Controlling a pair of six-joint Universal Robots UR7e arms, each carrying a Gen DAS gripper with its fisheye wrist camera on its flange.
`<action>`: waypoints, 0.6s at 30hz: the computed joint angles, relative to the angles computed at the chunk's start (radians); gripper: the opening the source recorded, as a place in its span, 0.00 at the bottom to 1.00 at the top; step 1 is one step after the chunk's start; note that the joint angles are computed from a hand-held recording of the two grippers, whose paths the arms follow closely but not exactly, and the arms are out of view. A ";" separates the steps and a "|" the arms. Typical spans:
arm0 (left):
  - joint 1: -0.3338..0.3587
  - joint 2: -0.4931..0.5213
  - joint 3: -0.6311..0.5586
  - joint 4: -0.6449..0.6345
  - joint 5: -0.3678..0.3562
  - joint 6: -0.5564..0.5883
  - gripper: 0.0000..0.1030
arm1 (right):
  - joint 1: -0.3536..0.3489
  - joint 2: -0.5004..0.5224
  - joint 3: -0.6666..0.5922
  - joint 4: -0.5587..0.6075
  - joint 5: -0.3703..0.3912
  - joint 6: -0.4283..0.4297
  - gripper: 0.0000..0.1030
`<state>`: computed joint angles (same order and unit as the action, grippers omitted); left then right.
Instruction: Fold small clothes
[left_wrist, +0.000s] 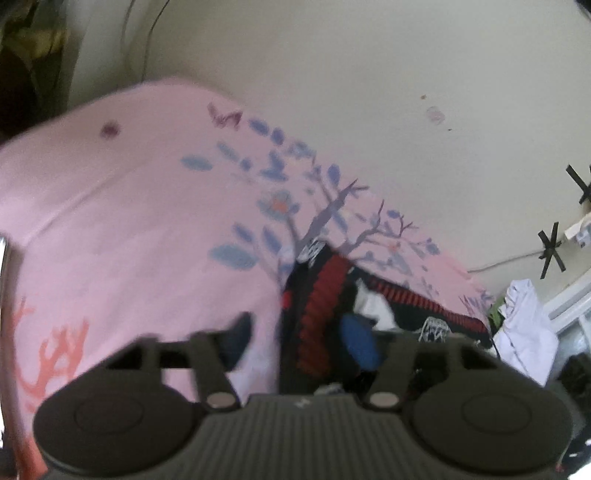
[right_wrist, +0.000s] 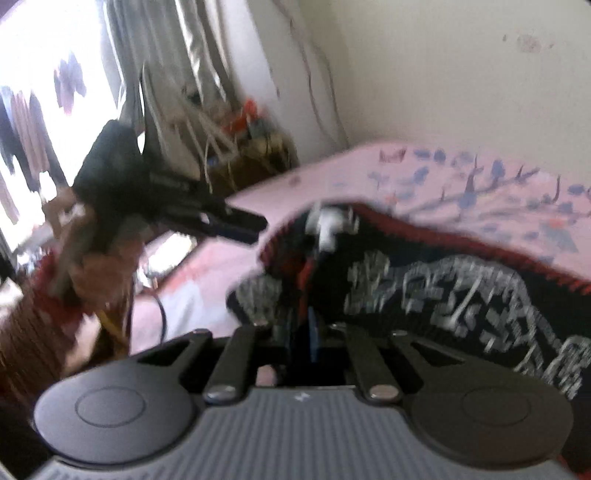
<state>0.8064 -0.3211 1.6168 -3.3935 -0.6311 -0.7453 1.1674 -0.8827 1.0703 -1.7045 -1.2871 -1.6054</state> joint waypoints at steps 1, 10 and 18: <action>0.004 0.006 -0.020 0.006 -0.015 0.026 0.58 | 0.000 -0.008 0.016 -0.018 0.012 -0.004 0.04; 0.016 -0.010 -0.039 0.009 -0.128 0.073 0.10 | 0.005 -0.042 0.182 -0.264 -0.013 -0.053 0.05; -0.015 -0.028 0.067 -0.255 -0.199 0.090 0.10 | 0.006 0.098 -0.215 0.251 0.012 0.041 0.16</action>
